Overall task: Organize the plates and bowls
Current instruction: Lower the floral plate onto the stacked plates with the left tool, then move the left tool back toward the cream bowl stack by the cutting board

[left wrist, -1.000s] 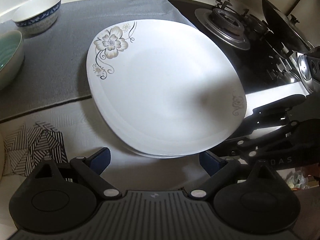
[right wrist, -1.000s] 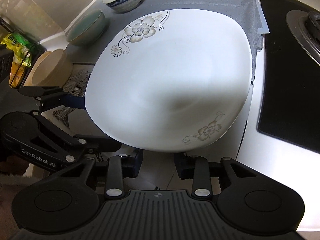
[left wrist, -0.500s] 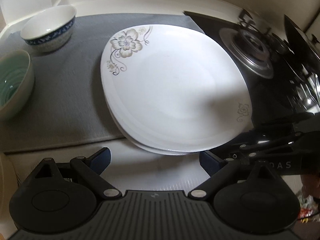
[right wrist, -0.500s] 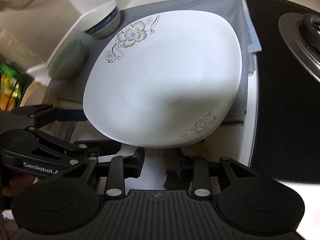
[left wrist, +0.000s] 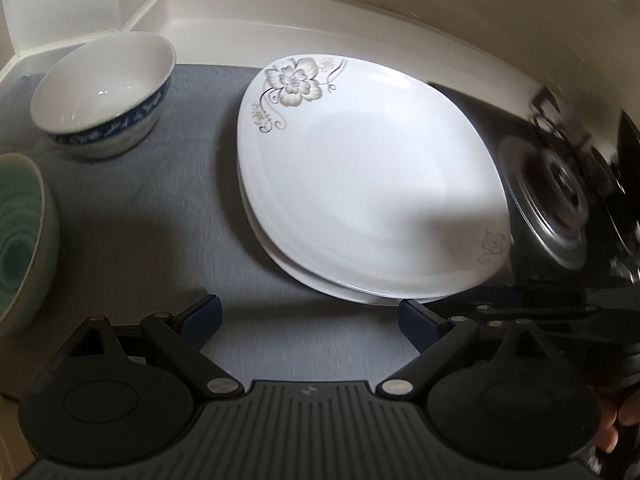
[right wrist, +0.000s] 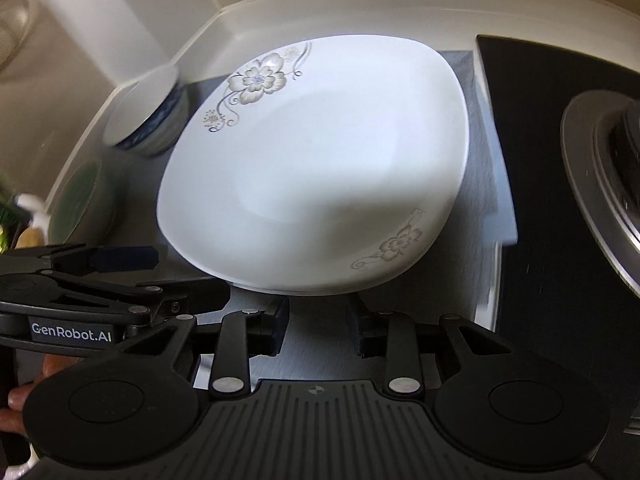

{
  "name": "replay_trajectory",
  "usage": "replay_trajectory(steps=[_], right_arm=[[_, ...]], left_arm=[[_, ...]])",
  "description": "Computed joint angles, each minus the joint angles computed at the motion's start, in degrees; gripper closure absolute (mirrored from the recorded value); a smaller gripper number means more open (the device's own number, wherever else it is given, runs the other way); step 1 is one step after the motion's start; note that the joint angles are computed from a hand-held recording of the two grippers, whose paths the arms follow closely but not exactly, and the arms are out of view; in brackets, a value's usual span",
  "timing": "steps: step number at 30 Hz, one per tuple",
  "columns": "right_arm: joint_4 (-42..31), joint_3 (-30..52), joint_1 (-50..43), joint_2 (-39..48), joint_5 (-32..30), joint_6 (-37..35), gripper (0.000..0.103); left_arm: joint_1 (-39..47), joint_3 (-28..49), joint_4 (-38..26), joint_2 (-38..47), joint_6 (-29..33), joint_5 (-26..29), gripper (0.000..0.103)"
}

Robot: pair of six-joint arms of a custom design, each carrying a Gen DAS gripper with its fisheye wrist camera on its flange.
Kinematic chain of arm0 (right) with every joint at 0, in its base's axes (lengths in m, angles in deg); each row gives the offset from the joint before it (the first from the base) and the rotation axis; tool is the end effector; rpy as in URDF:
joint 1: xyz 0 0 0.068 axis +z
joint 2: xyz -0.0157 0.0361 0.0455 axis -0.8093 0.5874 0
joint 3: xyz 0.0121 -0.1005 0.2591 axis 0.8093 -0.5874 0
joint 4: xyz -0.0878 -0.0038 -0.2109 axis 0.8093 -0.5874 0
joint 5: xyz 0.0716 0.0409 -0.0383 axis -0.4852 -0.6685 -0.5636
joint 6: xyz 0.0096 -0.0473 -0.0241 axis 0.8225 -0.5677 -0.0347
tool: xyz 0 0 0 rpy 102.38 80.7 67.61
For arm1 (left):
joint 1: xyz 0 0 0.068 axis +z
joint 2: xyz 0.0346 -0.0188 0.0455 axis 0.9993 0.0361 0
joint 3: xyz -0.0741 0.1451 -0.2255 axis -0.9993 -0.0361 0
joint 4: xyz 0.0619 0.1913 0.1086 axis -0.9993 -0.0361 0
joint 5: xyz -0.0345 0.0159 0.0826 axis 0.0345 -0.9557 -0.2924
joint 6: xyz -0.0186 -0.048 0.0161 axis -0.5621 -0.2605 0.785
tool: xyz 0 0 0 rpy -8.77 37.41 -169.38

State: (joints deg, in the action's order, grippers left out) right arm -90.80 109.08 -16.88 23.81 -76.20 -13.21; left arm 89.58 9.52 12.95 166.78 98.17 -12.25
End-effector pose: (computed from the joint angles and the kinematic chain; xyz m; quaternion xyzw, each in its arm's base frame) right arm 0.2551 0.1845 0.2132 0.1453 0.9532 0.1041 0.2440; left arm 0.3630 -0.0033 0.2385 0.2275 0.9411 -0.1512 0.1996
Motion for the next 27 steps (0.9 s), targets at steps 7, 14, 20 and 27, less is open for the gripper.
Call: replay_trajectory(steps=[7, 14, 20, 27], right_arm=[[-0.19, 3.49, -4.73, 3.04, -0.20, -3.13, 0.070], [0.39, 5.77, -6.23, 5.19, 0.87, -3.45, 0.070], [2.54, 3.97, -5.18, 3.58, 1.53, -3.22, 0.066], [-3.09, 3.39, 2.24, -2.67, 3.27, 0.66, 0.043]], left_arm=[[-2.54, 4.63, 2.16, 3.70, -7.04, -1.36, 0.006], [-4.52, 9.01, 2.88, 6.26, -13.29, -4.55, 0.006], [-3.40, 3.34, 7.66, 1.77, -15.52, -5.09, 0.006], [4.16, -4.78, 5.44, -10.73, -10.99, 1.71, 0.005]])
